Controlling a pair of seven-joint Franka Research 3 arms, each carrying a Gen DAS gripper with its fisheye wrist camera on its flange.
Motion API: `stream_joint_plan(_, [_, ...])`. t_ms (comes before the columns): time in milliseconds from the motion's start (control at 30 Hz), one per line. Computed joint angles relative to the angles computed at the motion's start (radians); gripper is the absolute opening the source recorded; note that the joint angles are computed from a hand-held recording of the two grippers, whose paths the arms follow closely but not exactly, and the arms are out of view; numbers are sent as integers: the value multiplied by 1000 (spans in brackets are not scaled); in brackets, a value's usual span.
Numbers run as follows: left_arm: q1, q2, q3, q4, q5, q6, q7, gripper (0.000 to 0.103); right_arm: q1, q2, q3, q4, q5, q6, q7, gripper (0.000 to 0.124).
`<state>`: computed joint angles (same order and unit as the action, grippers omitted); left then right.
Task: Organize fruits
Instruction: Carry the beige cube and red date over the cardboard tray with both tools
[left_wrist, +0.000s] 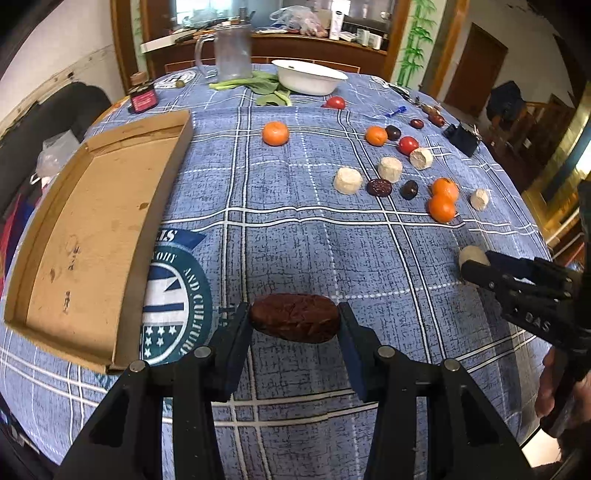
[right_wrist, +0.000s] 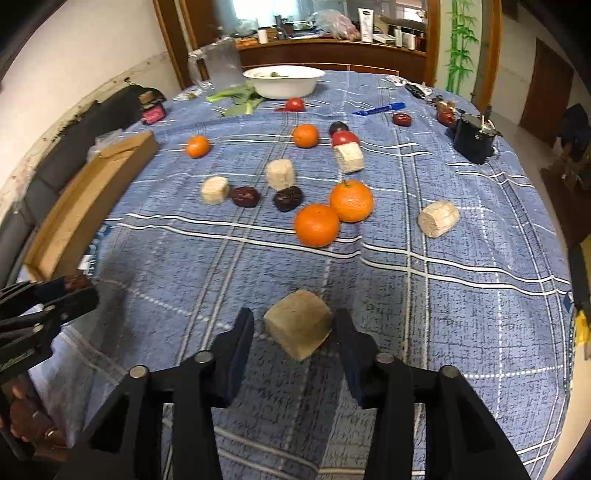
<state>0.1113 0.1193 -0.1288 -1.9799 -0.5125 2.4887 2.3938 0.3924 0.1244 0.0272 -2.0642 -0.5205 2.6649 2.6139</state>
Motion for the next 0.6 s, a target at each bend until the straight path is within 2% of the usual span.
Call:
stream_joint_plan(100, [6, 14, -4, 18, -19, -27, 39, 45, -3, 25, 7, 23, 58, -43, -38, 49])
stream_joint_plan(233, [9, 26, -10, 34, -25, -56, 68, 45, 13, 17, -10, 12, 8, -25, 40, 42])
stream_joint_plan(433, [14, 24, -16, 49, -57, -88, 119, 44, 28, -26, 5, 12, -95, -85, 124, 42])
stream_joint_plan(600, [20, 21, -9, 74, -95, -116, 143, 44, 27, -32, 35, 46, -108, -132, 102, 43])
